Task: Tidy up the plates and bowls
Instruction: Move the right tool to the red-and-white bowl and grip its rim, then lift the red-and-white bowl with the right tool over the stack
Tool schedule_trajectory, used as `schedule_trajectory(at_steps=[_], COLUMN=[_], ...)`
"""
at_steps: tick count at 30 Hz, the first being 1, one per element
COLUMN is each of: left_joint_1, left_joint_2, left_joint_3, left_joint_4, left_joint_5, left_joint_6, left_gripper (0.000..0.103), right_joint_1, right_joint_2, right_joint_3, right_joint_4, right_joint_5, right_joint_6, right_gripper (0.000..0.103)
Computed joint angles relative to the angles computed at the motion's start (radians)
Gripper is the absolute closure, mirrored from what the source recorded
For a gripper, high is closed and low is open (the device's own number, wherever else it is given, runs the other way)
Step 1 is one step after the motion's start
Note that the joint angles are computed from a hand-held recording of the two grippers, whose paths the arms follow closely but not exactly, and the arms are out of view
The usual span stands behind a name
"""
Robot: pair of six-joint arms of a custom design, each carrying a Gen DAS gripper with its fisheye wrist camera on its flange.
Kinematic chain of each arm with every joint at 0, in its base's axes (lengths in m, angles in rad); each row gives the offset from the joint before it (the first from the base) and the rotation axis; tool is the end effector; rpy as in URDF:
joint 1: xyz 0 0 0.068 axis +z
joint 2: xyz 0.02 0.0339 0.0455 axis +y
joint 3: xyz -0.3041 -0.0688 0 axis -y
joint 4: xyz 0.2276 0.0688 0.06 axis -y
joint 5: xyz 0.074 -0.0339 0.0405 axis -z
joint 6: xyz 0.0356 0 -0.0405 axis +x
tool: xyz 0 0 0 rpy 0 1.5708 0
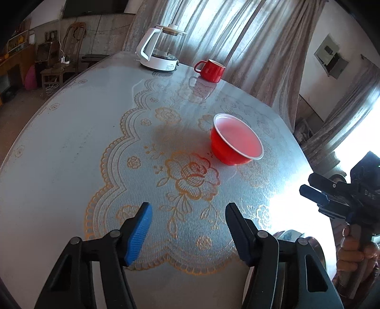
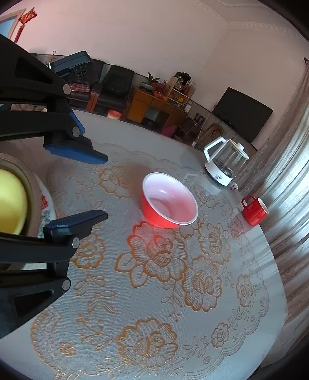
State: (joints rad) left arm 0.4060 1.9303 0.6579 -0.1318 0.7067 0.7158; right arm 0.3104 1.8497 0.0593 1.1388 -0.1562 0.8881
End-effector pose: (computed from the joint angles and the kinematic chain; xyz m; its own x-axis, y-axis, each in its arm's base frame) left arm 0.2553 0.0846 0.0986 -0.8158 0.1925 -0.5453 0.4425 0.8149 -0.3744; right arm 0.1883 0.0662 0.1044 -0.6898 0.5836 -0.4284 0.1834 0.7133 0.6764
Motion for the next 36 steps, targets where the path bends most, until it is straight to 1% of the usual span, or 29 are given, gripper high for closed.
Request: schedule_trajectory(at_steps=[5, 7, 10, 12, 14, 17, 21, 23, 24, 26, 27, 28, 31, 32, 34, 36], left_joint_1=[-0.09, -0.125, -0.174, -0.2, -0.228, -0.27, -0.321, -0.34, -0.349, -0.366, -0.372, -0.38, -0.398, -0.398, -0.394, -0.384], left_joint_2=[0.037, 0.049, 0.084, 0.108, 0.12, 0.141, 0.178, 0.193, 0.2, 0.217, 0.227, 0.238, 0.245, 0.239, 0.213, 0.193], left_joint_3=[0.069, 0.091, 0.141, 0.177, 0.197, 0.226, 0.269, 0.281, 0.286, 0.299, 0.309, 0.32, 0.315, 0.303, 0.265, 0.243], left_joint_4=[0.013, 0.023, 0.03, 0.022, 0.034, 0.055, 0.077, 0.095, 0.101, 0.109, 0.101, 0.089, 0.084, 0.096, 0.128, 0.128], left_joint_5=[0.008, 0.012, 0.019, 0.026, 0.022, 0.008, -0.003, -0.012, -0.014, -0.01, 0.002, 0.008, 0.005, 0.01, 0.011, 0.02], left_joint_6=[-0.124, -0.172, -0.239, -0.275, -0.315, -0.37, -0.446, -0.475, -0.484, -0.494, -0.493, -0.488, -0.465, -0.455, -0.433, -0.409], left_gripper=[0.04, 0.04, 0.041, 0.041, 0.041, 0.041, 0.041, 0.041, 0.041, 0.051, 0.051, 0.053, 0.066, 0.067, 0.067, 0.067], right_joint_1=[-0.109, -0.128, -0.157, -0.166, -0.165, -0.169, -0.178, -0.183, -0.185, -0.187, -0.186, -0.185, -0.176, -0.17, -0.158, -0.154], right_joint_2=[0.06, 0.07, 0.104, 0.115, 0.12, 0.14, 0.167, 0.179, 0.185, 0.199, 0.206, 0.214, 0.235, 0.239, 0.235, 0.227], right_joint_3=[0.098, 0.141, 0.204, 0.258, 0.31, 0.373, 0.437, 0.45, 0.459, 0.478, 0.485, 0.497, 0.542, 0.553, 0.568, 0.558], right_joint_4=[-0.041, -0.085, -0.125, -0.191, -0.27, -0.342, -0.409, -0.414, -0.419, -0.431, -0.436, -0.448, -0.515, -0.536, -0.576, -0.572], right_joint_5=[-0.085, -0.077, -0.099, -0.101, -0.08, -0.078, -0.08, -0.085, -0.087, -0.083, -0.079, -0.078, -0.058, -0.047, -0.013, -0.007], right_joint_6=[-0.005, -0.002, -0.001, -0.015, -0.031, -0.058, -0.069, -0.073, -0.075, -0.085, -0.092, -0.102, -0.134, -0.148, -0.165, -0.181], right_gripper=[0.063, 0.063, 0.063, 0.063, 0.063, 0.063, 0.063, 0.063, 0.063, 0.063, 0.063, 0.065, 0.076, 0.08, 0.084, 0.085])
